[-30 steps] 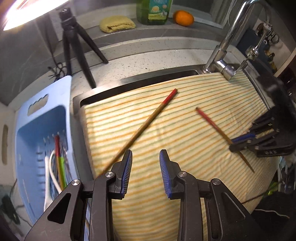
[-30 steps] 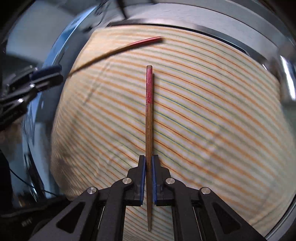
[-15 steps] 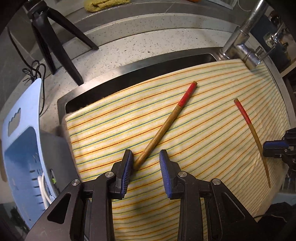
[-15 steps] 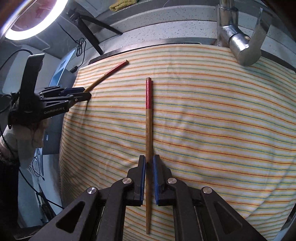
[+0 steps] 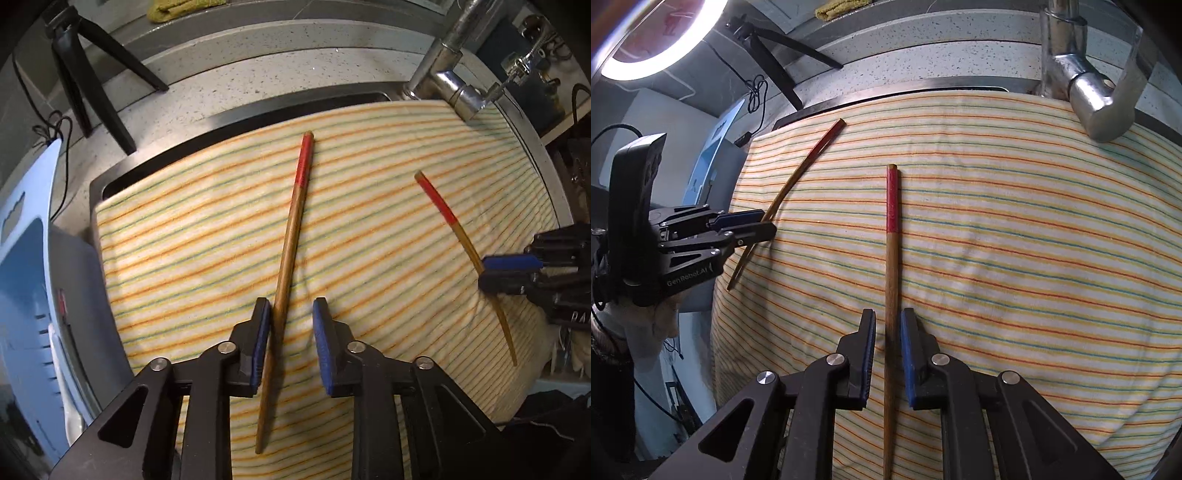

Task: Organize utensils
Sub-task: 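Grasp the other chopstick with the left tool while the right tool holds its chopstick, then carry both chopsticks with both tools over the blue basket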

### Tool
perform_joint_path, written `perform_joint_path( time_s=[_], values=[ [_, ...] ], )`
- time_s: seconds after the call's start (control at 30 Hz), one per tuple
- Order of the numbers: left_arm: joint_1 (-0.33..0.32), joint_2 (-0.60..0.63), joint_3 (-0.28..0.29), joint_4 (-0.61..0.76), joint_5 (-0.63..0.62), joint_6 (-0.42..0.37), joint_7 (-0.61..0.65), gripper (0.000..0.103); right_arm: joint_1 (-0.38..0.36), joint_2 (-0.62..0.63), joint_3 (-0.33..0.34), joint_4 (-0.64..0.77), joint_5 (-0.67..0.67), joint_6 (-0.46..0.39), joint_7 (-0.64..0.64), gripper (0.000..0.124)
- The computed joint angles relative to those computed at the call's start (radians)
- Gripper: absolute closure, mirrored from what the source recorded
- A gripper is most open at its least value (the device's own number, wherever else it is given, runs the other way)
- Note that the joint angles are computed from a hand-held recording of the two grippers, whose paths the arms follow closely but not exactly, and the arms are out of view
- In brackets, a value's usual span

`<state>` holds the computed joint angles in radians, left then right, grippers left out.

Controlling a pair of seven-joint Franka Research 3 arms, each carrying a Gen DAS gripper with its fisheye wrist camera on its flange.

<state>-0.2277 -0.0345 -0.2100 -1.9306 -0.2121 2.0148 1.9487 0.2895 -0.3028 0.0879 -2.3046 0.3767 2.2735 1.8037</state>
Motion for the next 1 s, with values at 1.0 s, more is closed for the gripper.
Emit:
perform_joint_path(
  time_s=[1.0],
  values=[
    [0.083, -0.132, 0.103, -0.012, -0.219, 0.002, 0.057, 0.097, 0.064, 0.160, 0.043, 0.237, -0.007, 0.141, 0.087, 0.117]
  ],
)
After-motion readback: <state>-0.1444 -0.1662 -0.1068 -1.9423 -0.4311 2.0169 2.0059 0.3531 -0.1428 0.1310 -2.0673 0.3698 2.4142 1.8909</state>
